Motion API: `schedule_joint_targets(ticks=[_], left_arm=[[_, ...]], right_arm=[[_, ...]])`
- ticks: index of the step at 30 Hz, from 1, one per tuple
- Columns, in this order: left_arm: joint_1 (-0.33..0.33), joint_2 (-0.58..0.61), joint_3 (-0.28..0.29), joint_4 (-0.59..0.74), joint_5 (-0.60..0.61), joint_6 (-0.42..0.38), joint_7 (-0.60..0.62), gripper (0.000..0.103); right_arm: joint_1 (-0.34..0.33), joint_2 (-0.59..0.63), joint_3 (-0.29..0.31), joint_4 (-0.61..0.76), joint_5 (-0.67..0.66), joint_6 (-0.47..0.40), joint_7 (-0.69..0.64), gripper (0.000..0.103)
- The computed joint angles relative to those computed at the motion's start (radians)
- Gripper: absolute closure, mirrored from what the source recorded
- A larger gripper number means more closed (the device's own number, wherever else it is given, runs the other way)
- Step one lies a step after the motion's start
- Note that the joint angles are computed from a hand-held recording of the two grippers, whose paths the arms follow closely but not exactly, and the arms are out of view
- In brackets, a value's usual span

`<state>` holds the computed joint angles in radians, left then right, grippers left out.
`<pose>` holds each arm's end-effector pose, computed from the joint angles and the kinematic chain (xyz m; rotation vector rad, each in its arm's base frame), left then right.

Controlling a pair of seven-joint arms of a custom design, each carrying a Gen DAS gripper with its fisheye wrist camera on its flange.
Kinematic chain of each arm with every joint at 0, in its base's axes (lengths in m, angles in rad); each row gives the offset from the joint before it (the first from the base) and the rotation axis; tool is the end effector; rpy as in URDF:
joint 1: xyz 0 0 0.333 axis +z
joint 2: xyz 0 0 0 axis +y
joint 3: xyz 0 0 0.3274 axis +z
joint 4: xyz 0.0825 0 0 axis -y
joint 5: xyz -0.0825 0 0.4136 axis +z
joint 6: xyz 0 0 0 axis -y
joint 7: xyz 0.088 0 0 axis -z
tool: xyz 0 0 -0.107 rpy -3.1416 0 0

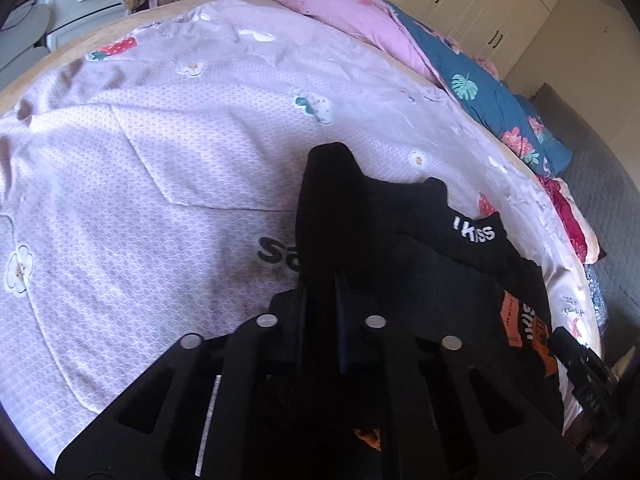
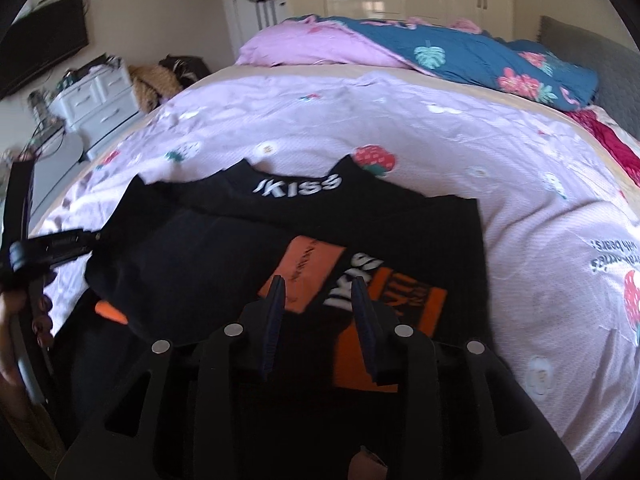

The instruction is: Fold small clothes

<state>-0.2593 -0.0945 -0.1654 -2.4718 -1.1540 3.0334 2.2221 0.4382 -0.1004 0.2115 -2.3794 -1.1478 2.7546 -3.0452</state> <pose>0.4836 -0.1426 0.3633 -2.0179 1.9513 -1.0366 0.3980 0.3501 0.3854 -1.7212 1.7580 -0.6201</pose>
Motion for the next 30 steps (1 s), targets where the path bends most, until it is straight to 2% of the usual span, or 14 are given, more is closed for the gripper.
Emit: schedule_joint_targets(ticks=[3, 9, 11, 14, 17, 24, 30], left_arm=[[0.014, 0.022, 0.003, 0.007, 0.023, -0.034, -0.034, 0.099], [0.013, 0.019, -0.012, -0.004, 0.093, 0.001, -0.086, 0.098], [0.011, 0.019, -0.005, 0.0, 0.064, -0.013, -0.067, 0.097], [0.013, 0.015, -0.002, 0.0, 0.031, -0.026, -0.042, 0.096], [0.013, 0.007, -0.004, -0.005, 0.03, -0.021, -0.043, 0.096], [-0.021, -0.058, 0.014, -0.024, -0.125, 0.014, 0.098, 0.096], [-0.057, -0.104, 0.023, -0.038, -0.195, 0.044, 0.182, 0.095]], right_arm=[[0.019, 0.045, 0.003, 0.031, 0.06, -0.029, -0.084, 0.067], [0.021, 0.049, -0.022, 0.008, 0.131, -0.009, -0.104, 0.067], [0.03, 0.065, -0.022, 0.016, 0.247, -0.086, -0.206, 0.067], [0.014, 0.061, -0.041, -0.017, 0.254, -0.009, -0.195, 0.066], [0.012, 0.059, -0.034, -0.016, 0.245, -0.017, -0.186, 0.066], [-0.004, 0.021, -0.03, -0.043, 0.171, 0.029, -0.107, 0.063], [-0.017, -0.01, -0.008, -0.051, 0.122, 0.044, -0.07, 0.059]])
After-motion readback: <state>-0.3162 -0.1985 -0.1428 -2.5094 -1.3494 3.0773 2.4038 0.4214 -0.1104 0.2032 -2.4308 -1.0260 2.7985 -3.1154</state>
